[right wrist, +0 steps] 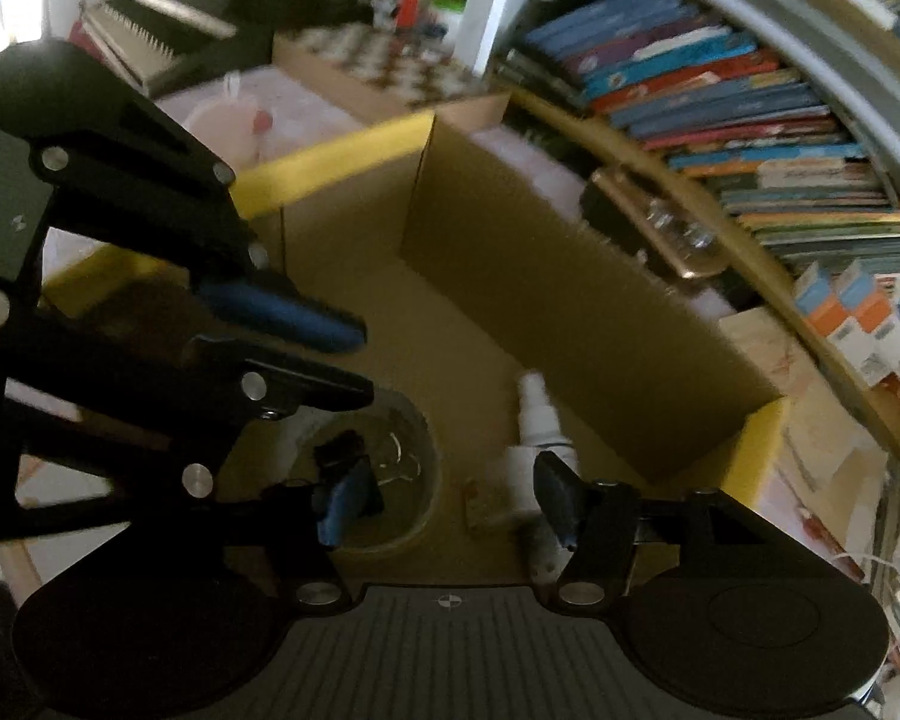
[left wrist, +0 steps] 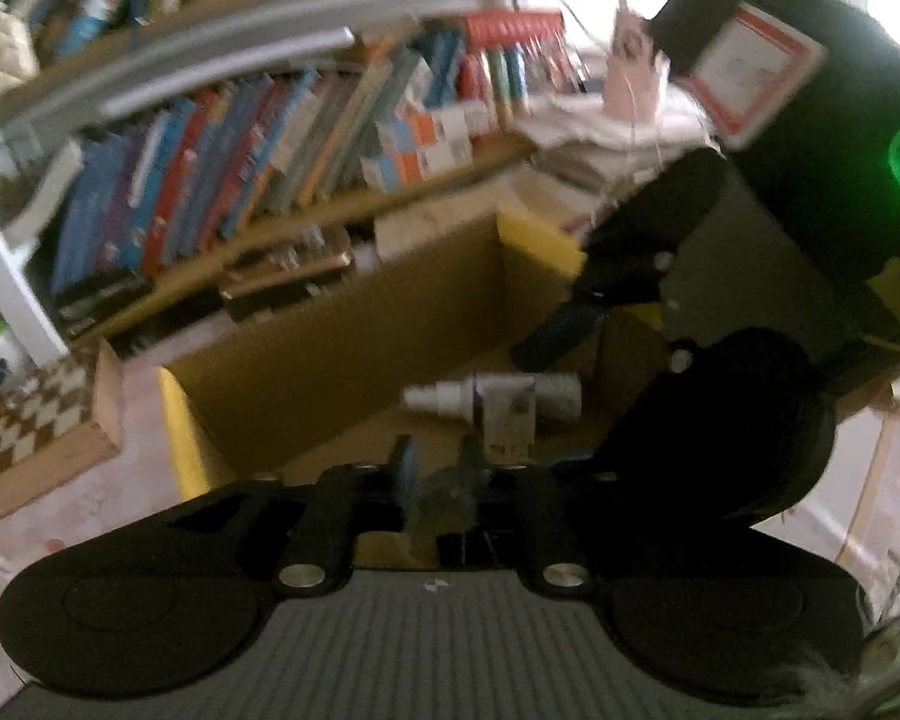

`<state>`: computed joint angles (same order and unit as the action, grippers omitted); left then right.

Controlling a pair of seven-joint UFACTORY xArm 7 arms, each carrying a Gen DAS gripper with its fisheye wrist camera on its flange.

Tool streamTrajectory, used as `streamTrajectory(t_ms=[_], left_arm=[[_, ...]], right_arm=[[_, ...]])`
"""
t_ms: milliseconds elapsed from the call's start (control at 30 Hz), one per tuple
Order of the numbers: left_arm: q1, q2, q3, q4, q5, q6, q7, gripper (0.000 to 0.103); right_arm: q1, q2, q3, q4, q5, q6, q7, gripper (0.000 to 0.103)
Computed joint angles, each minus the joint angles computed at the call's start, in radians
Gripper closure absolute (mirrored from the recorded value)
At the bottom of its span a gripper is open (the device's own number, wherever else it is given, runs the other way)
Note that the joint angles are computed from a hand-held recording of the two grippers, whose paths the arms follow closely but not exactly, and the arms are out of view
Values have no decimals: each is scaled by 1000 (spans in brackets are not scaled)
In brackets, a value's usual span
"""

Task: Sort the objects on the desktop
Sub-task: 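Lower the clip and white box into the yellow box and open both tools, then withdraw both open tools from the yellow box back over the table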

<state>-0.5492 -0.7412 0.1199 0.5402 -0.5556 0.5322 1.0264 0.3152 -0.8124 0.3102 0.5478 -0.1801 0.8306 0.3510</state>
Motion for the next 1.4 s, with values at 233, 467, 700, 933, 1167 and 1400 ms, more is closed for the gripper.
streamTrajectory(t_ms=[233,467,700,933,1167,1400], left_arm=[[-5,-146,26,-56,-22,-71,-36,45],[33,-324,57,-121,27,-39,-104,24],[119,-475,100,-183,102,32,-172,11],[190,-540,143,-211,144,92,-190,4],[224,-604,198,-224,150,128,-151,0],[299,-626,262,-219,159,194,-117,0]], right_arm=[[-15,-163,78,-33,-15,-20,150,32],[-80,-318,225,-38,-59,20,400,32],[-118,-426,348,-9,-66,165,665,26],[-122,-438,442,49,-62,316,835,17],[-153,-367,552,148,-53,431,977,11],[-210,-277,664,269,-33,526,1094,6]])
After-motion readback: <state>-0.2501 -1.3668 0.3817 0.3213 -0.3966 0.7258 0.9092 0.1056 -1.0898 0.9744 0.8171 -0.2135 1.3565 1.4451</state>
